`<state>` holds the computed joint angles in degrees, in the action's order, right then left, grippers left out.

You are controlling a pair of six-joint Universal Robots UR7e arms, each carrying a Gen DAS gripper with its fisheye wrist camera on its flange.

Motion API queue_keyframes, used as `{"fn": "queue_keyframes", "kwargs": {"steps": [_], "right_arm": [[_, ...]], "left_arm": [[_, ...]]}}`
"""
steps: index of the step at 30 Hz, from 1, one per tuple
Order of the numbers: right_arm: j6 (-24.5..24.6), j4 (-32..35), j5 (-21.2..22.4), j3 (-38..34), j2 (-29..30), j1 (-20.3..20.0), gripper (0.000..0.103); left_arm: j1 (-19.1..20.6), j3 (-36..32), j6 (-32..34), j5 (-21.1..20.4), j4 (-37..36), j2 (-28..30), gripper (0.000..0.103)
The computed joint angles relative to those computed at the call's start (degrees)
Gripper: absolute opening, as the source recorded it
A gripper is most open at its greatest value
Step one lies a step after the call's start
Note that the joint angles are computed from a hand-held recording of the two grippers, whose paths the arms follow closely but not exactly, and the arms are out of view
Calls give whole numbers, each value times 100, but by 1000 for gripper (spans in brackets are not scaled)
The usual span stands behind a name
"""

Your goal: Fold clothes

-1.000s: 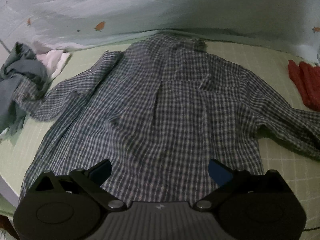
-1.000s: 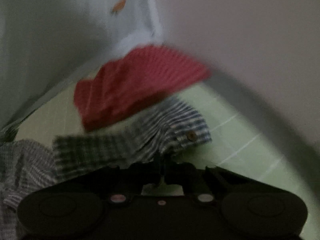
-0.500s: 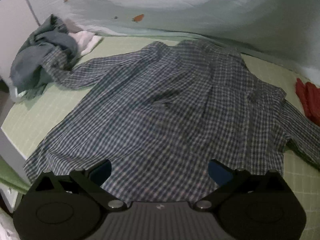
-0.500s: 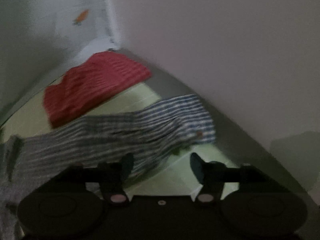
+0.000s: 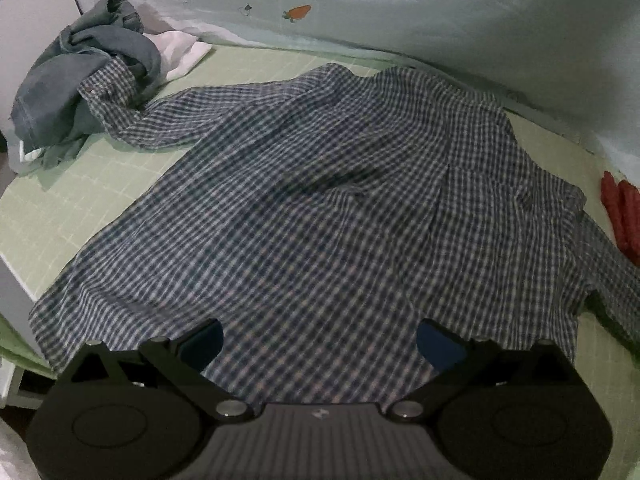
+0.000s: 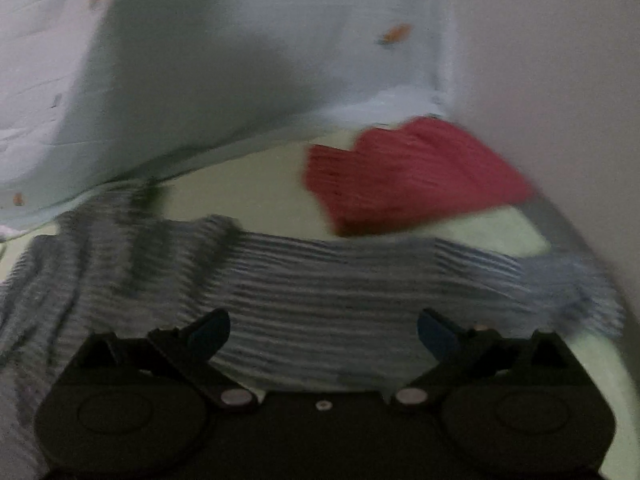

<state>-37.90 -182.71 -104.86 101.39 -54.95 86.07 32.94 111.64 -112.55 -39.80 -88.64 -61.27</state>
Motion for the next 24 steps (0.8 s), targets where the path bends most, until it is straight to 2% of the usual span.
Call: {"fn": "queue_keyframes", "kwargs": {"steps": [3,7,10,11,13,16,20,21,23,24], "right_arm": [[-64,344,147,-504,435,241,101],[-413,876,410,-1527,1237,505,101],[-523,1470,759,-2579,1968,574,93],[-529,1815,854,-2999,2235,584,90],[-417,2660,949,-3886,2757,607,74],[-239,3759,1081,-4935,3366,621,71],[132,5071,1505,-6040,3923,557,72],[130,5263,1550,-6265,4051,558,66],[115,5656,1634,-6757,4328,563,37],[81,5917,1580,-7109,4509,589,8]], "left_arm": [[138,83,221,138,-129,-67,102],[435,258,846,329,-682,-94,102],[695,268,1209,490,-981,59,102],[797,190,1204,519,-905,162,102],[974,11,1032,554,-678,365,102],[1170,-33,1053,501,-937,471,102],[1331,-98,1146,488,-1189,553,102],[1364,-146,1129,501,-1167,583,102],[1429,-240,1095,527,-1124,641,102],[1461,-287,1078,540,-1102,671,102]]}}
